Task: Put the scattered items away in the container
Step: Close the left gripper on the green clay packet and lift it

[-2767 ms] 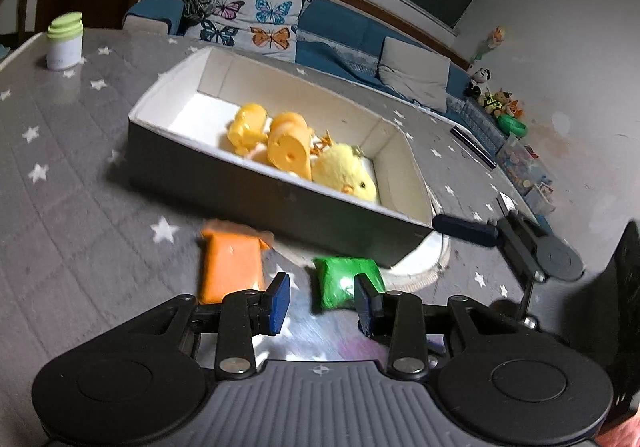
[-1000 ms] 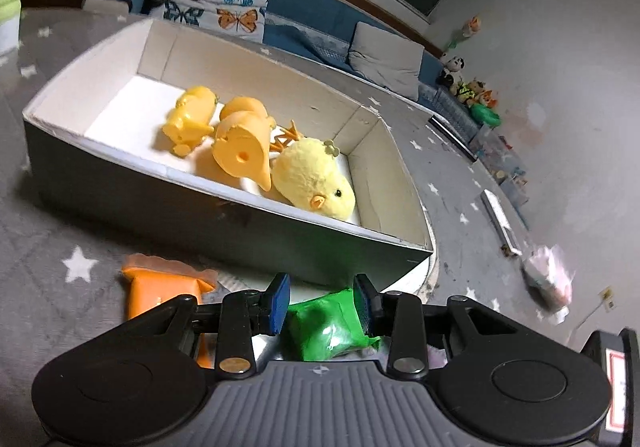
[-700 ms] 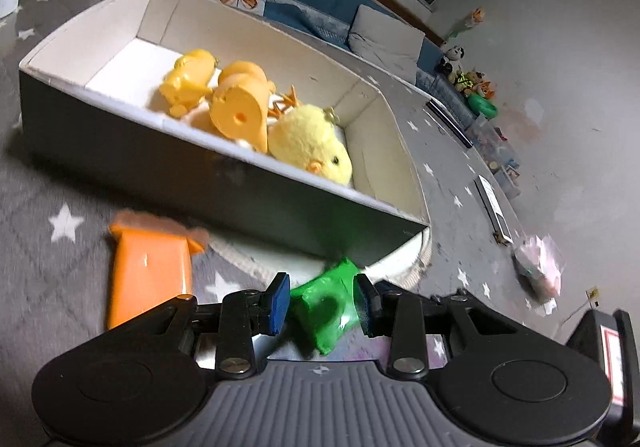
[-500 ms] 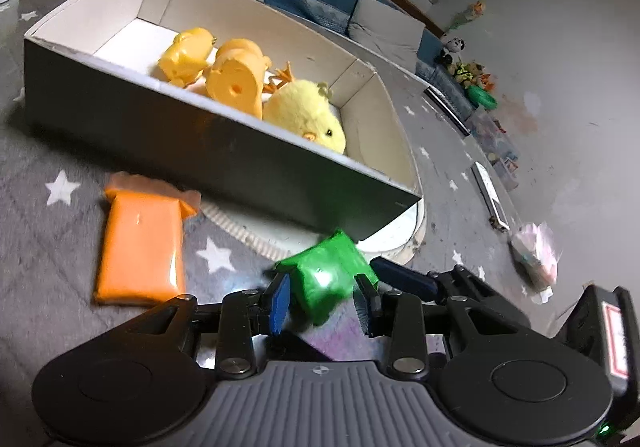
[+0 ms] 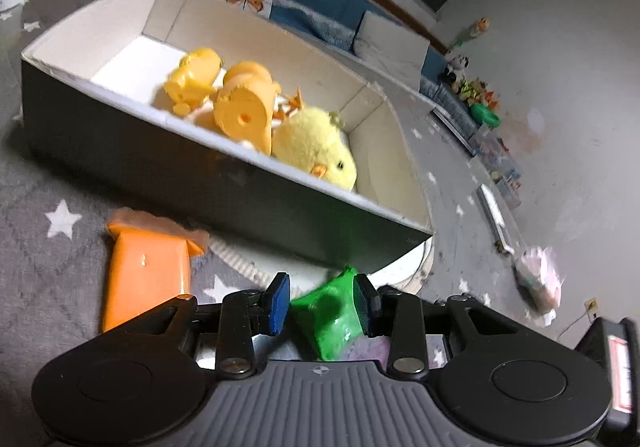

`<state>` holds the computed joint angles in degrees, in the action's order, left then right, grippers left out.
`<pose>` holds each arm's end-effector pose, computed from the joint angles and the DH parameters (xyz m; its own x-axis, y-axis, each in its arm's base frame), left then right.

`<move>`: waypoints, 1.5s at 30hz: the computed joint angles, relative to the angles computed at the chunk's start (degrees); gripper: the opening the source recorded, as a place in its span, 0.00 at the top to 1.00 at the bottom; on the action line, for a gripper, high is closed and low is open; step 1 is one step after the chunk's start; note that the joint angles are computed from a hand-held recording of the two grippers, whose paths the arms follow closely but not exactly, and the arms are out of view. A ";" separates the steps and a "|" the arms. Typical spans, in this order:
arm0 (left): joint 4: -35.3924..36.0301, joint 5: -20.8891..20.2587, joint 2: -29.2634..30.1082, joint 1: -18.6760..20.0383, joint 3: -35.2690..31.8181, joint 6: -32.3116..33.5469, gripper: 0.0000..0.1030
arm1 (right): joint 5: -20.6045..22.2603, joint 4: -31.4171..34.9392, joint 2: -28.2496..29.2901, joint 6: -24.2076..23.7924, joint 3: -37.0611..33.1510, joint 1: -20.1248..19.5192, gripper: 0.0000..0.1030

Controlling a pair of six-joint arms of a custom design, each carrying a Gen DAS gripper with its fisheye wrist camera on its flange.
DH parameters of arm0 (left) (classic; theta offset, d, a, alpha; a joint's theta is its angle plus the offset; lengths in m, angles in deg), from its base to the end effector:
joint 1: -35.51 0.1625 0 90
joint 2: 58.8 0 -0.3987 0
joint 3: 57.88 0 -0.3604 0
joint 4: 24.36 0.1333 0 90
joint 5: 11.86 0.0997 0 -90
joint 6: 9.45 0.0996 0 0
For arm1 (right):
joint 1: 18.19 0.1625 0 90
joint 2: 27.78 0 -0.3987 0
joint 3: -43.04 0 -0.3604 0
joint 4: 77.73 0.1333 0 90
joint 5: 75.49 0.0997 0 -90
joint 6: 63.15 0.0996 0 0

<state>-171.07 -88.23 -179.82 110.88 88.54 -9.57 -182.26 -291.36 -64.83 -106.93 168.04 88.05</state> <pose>0.0871 -0.2869 0.3187 -0.9717 0.1252 -0.2002 0.2138 0.8269 -0.5201 0.2312 -0.4198 0.0232 -0.5405 -0.6163 0.5728 -0.8326 0.4896 -0.2590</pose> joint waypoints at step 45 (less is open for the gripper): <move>10.06 2.06 -4.30 -4.67 0.83 -3.41 0.65 | 2.24 5.04 -4.85 -3.87 2.84 -1.15 0.32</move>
